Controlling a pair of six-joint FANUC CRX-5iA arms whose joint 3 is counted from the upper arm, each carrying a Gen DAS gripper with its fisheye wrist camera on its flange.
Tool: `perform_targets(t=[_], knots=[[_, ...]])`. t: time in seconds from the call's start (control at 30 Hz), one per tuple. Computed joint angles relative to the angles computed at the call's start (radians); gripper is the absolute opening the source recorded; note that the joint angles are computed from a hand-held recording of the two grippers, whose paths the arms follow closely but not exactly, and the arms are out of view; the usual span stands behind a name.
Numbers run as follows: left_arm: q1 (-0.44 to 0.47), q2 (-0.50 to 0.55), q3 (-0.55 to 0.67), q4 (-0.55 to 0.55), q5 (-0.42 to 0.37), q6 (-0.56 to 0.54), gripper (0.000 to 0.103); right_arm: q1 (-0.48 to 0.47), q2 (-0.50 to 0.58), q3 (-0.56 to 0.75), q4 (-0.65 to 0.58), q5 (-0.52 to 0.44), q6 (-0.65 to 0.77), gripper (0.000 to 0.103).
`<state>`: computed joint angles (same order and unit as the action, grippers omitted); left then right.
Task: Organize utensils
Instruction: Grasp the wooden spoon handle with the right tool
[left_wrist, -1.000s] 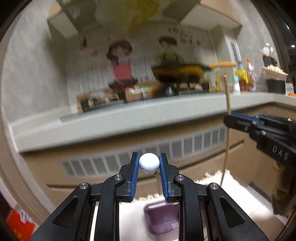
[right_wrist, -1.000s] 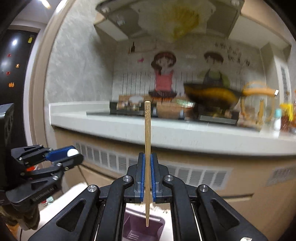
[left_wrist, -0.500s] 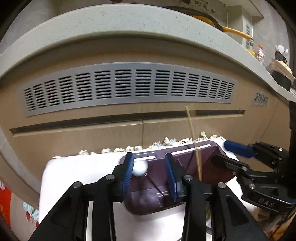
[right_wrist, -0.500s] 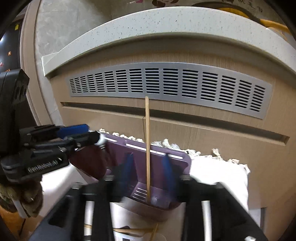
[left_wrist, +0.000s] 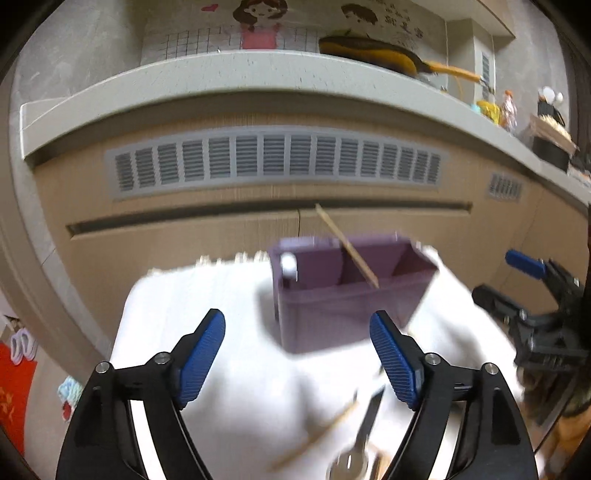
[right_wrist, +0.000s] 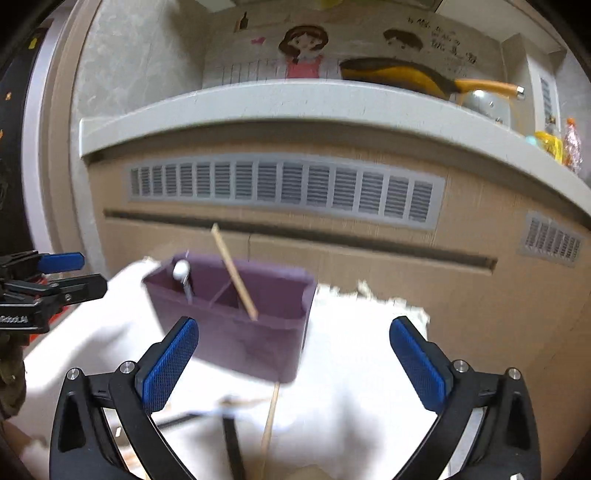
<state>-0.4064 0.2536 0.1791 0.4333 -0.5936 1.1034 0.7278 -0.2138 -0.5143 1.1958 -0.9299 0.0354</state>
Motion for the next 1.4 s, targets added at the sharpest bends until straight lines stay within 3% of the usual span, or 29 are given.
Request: perform_targets(t=[0.17,0.23,0.4,0.5,0.57,0.7,0.8,0.87,0.97,1.07,1.17,1.27,1.4], knots=[[0.025,-0.103,-0.154,-0.02,-0.047,-0.03,0.085,0.089,-0.033,0.012,-0.247,-0.02,0.184,0.102],[0.042,-0.147,-0.244,0.067,-0.086,-0.142,0.085,0.126,-0.052,0.017,-0.391,0.002,0.325,0.102],[0.038,-0.213,-0.353,0.139,-0.197,-0.422,0.085,0.236,-0.053,-0.016,-0.42,-0.068,0.403,0.102],[0.016,-0.231,-0.375,0.132,-0.235,-0.572,0.085,0.248,-0.083,-0.029,-0.445,-0.057,0.371,0.102],[0.005,-0.226,-0.365,0.123,-0.268,-0.615,0.085,0.241,-0.098,-0.026,-0.461,-0.052,0.348,0.102],[-0.01,-0.193,-0.316,0.046,-0.267,-0.492,0.085,0.244,-0.105,-0.025,-0.462,-0.07,0.316,0.102],[0.023,-0.153,-0.283,0.122,-0.328,-0.404,0.085,0.246,-0.096,-0.01,-0.5,-0.062,0.307,0.097],[0.048,-0.155,-0.282,0.142,-0.332,-0.352,0.085,0.24,-0.081,0.021,-0.569,-0.021,0.354,0.071],[0.077,-0.187,-0.288,0.099,-0.268,-0.241,0.085,0.237,-0.036,0.091,-0.693,0.05,0.487,0.052],[0.116,-0.21,-0.271,0.002,-0.203,-0.043,0.09,0.253,0.021,0.163,-0.785,0.071,0.621,0.049],[0.141,-0.224,-0.263,-0.106,-0.145,0.149,0.091,0.257,0.105,0.251,-0.846,0.029,0.688,0.049],[0.159,-0.226,-0.291,-0.087,-0.108,0.186,0.091,0.236,0.164,0.317,-0.897,-0.01,0.692,0.049],[0.169,-0.236,-0.341,-0.024,-0.059,0.15,0.091,0.191,0.227,0.379,-0.945,-0.038,0.653,0.049]])
